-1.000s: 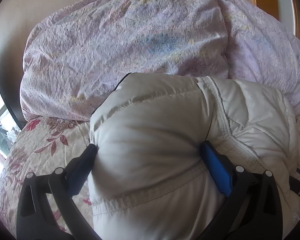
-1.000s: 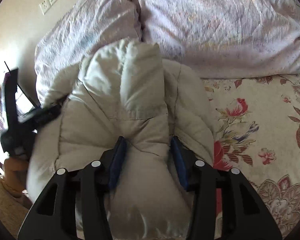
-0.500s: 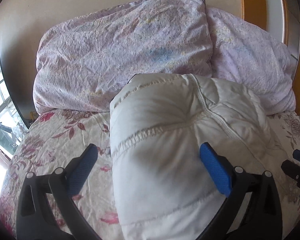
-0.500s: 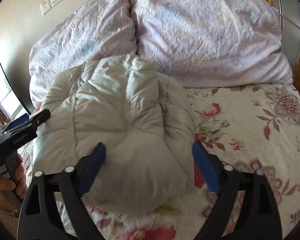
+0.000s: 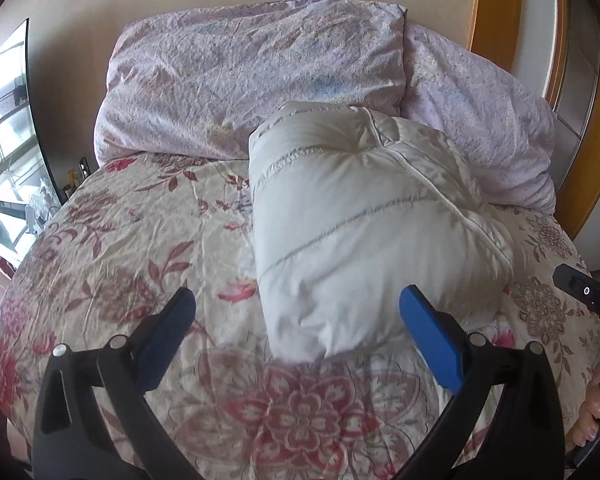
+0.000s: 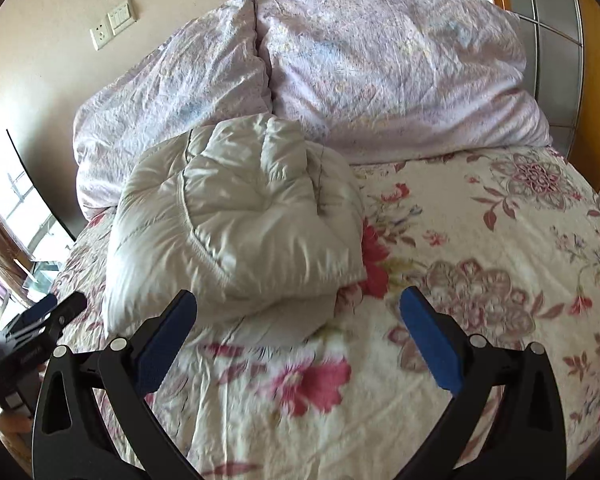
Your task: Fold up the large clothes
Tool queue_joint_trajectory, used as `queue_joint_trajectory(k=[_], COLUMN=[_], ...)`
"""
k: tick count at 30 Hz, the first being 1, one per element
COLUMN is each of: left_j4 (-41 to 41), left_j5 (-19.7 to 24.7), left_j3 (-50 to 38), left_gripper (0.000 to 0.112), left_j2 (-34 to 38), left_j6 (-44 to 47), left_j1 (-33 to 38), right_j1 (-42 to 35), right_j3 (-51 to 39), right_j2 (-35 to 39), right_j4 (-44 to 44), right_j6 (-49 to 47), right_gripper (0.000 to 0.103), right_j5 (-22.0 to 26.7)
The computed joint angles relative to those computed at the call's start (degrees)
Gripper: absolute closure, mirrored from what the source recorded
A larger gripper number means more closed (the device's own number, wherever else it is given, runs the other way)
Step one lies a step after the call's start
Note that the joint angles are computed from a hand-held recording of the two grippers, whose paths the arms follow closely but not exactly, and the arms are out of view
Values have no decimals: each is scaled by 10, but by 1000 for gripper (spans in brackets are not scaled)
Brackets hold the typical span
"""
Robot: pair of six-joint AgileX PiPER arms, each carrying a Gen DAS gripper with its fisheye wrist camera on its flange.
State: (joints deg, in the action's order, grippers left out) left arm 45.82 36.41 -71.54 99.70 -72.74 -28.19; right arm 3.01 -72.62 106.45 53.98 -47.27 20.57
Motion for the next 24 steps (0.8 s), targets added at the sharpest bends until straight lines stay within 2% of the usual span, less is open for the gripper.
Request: queue_joint_trajectory(k=[3,5,7,14,24], left_j4=[15,7,-5,-11,-37], left_j5=[11,35,38,57,43], left_j3=[36,41,45,52,65], left_gripper=[11,11,11,11,11], left_j2=[-26,-33,-40,-44,-57], left_j6=[-30,-27,-18,-24,-14], left_j1=[-24,-40,-47,-69,-73], right_j1=[3,7,8,2,-2], right_j3=[30,49,62,88,100], right_j2=[-19,-31,-38,-53,-65], right_j4=[11,19,28,26,5], right_j6=[-20,-39,-54,-65,-52], right_gripper=[2,2,2,2,2], right_j5=[-9,-16,-18,3,30])
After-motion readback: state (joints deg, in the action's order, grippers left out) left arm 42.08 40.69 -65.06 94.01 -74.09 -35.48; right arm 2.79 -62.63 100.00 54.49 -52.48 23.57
